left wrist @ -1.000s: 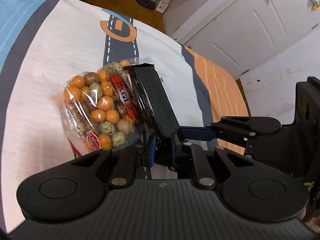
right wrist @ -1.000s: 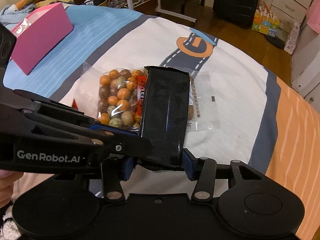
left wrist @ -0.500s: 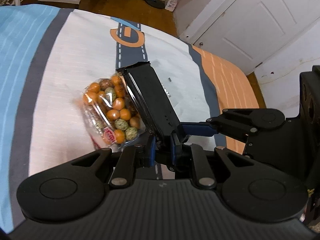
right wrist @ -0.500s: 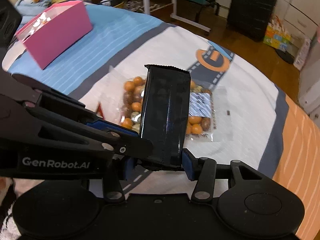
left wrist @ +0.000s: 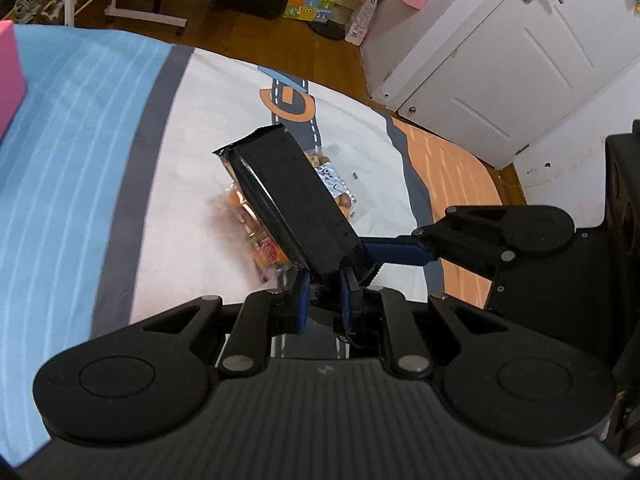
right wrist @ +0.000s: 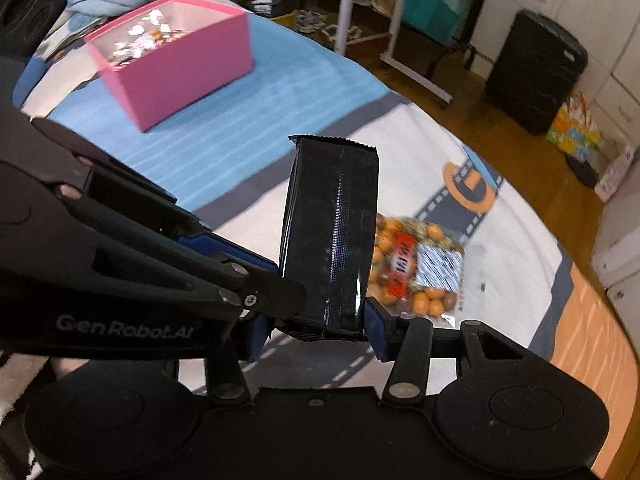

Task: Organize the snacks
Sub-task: 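Lift the black foil bag and carry it over the pink box, then lower the black bag into the box and open both grippers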

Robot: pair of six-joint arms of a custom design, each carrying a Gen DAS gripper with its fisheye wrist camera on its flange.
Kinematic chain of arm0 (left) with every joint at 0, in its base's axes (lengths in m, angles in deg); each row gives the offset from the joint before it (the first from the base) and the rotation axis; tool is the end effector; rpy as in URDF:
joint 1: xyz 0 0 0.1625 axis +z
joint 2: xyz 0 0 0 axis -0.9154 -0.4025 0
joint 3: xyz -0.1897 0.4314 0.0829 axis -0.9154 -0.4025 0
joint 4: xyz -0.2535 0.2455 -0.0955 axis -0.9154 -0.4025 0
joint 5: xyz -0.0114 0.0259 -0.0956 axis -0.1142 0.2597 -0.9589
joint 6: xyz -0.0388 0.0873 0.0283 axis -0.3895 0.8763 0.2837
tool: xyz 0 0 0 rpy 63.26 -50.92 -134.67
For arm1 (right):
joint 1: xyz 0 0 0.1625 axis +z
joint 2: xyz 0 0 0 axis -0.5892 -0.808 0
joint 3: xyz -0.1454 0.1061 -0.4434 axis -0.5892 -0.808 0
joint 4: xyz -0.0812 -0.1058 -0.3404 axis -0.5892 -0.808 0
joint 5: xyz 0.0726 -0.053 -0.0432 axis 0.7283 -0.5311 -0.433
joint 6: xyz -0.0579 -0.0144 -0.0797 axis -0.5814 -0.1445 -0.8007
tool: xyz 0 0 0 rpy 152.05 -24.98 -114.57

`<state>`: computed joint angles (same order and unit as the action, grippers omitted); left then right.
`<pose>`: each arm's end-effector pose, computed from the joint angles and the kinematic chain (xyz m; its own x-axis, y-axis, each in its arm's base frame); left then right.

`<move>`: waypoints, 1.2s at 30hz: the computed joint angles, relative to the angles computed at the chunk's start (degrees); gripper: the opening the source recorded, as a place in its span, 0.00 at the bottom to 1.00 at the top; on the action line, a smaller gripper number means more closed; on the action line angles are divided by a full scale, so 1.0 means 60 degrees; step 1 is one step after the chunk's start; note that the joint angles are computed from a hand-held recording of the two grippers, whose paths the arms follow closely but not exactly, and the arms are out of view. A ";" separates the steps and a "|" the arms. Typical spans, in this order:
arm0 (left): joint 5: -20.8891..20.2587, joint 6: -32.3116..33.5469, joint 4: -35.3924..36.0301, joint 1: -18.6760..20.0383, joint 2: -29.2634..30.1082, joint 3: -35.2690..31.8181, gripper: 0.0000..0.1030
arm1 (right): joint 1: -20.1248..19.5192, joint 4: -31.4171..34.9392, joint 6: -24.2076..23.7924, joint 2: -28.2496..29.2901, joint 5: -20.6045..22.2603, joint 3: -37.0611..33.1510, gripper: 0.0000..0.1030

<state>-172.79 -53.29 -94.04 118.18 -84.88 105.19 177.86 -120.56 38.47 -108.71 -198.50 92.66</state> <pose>-0.0909 -0.3516 0.3378 -0.7726 0.6231 -0.1217 0.6280 0.7782 -0.0020 0.4572 -0.2815 0.0526 -0.6769 -0.1502 0.7206 -0.4111 0.8892 -0.2008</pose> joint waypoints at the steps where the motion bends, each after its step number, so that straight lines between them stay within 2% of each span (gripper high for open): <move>1: 0.0003 0.0083 0.0209 -0.0022 -0.0153 -0.0092 0.13 | 0.0111 0.0221 0.0002 0.0054 -0.0033 -0.0183 0.53; 4: 0.0018 0.0347 0.0929 -0.0068 -0.0602 -0.0421 0.13 | 0.0433 0.0812 0.0064 0.0226 -0.0110 -0.0729 0.53; 7: 0.0179 0.0575 0.1490 -0.0175 -0.1038 -0.0713 0.14 | 0.0795 0.1367 -0.0151 0.0525 -0.0479 -0.1309 0.53; 11: 0.0436 0.0793 0.1788 -0.0182 -0.1434 -0.0995 0.14 | 0.0994 0.1628 -0.0452 0.0895 -0.0824 -0.1965 0.53; 15: 0.0618 0.1175 0.1943 0.0168 -0.1488 -0.1469 0.14 | 0.0974 0.1299 -0.1006 0.1252 -0.1005 -0.2465 0.53; 19: 0.0877 0.1756 0.2064 0.0571 -0.1426 -0.2025 0.14 | 0.0914 0.0707 -0.1945 0.1703 -0.1139 -0.3038 0.53; 27: 0.1139 0.3073 0.1370 0.1729 -0.0813 -0.3134 0.14 | 0.0556 -0.1178 -0.4474 0.2867 -0.1451 -0.4453 0.53; 30: 0.1336 0.3510 0.1177 0.2128 -0.0441 -0.3638 0.14 | 0.0276 -0.2026 -0.5394 0.3257 -0.1178 -0.4949 0.53; 32: 0.1302 0.3718 0.1135 0.2435 -0.0104 -0.4063 0.14 | 0.0106 -0.2246 -0.5704 0.3449 -0.1000 -0.5296 0.53; 36: 0.1237 0.3862 0.1133 0.2922 0.0533 -0.4799 0.14 | -0.0202 -0.1981 -0.5939 0.3762 -0.0760 -0.6065 0.53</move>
